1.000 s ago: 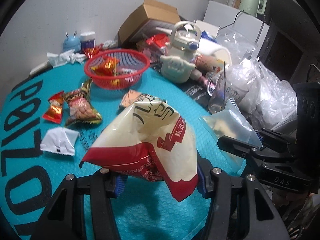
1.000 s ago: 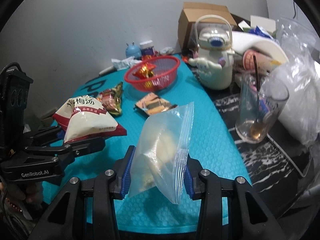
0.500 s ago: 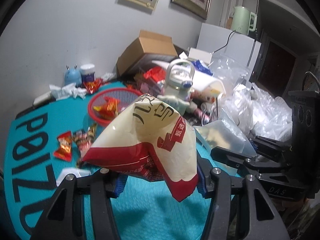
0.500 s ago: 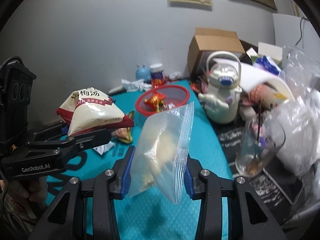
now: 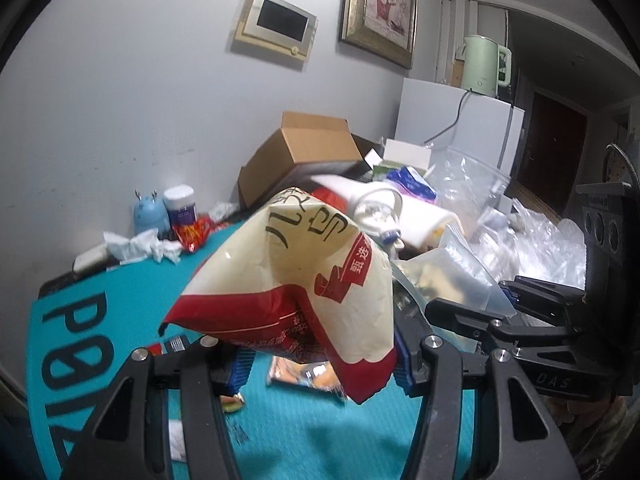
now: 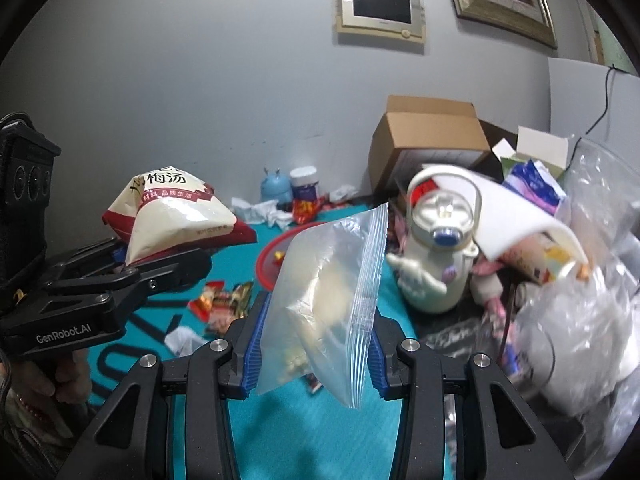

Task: Organize snacks
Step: 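Lift the cream packet and zip bag and carry them over the red basket, then open both grippers to drop the cream packet and zip bag into the basket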

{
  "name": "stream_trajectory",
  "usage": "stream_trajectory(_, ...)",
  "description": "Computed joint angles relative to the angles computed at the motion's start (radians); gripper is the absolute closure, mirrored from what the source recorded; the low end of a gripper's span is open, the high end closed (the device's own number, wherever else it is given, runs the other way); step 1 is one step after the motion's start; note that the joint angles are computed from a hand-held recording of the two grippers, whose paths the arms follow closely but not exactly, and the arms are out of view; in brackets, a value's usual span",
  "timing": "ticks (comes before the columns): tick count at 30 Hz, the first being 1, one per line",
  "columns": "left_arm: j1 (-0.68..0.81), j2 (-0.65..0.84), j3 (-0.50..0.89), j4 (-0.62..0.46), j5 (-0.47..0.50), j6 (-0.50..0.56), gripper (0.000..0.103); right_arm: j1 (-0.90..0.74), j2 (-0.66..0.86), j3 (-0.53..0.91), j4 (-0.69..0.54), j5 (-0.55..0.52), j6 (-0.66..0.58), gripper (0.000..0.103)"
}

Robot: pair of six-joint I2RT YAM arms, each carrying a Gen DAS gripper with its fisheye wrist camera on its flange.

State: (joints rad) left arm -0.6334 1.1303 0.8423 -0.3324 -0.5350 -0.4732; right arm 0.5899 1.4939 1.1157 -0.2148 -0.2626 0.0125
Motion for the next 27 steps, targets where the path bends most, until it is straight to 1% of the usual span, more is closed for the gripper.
stream_trajectory(4,0.078,0.040,0.028,0.042,0.043,0.058,0.049,-0.013,0.082,0.088,0.003,0.001,-0.012,0.061)
stream_trajectory(8,0.169,0.100,0.056,0.097,0.118,0.101,0.049,-0.021,0.170,0.184,-0.001,0.006,-0.021,0.061)
stream_trajectory(17,0.332,0.290,0.144,0.183,0.250,0.149,0.049,-0.033,0.355,0.364,-0.010,0.017,-0.027,0.061)
stream_trajectory(23,0.394,0.433,0.220,0.205,0.306,0.168,0.049,-0.035,0.473,0.484,-0.027,0.032,-0.032,0.061)
stream_trajectory(27,0.432,0.526,0.285,0.175,0.344,0.172,0.049,-0.033,0.535,0.546,-0.040,0.041,-0.035,0.061)
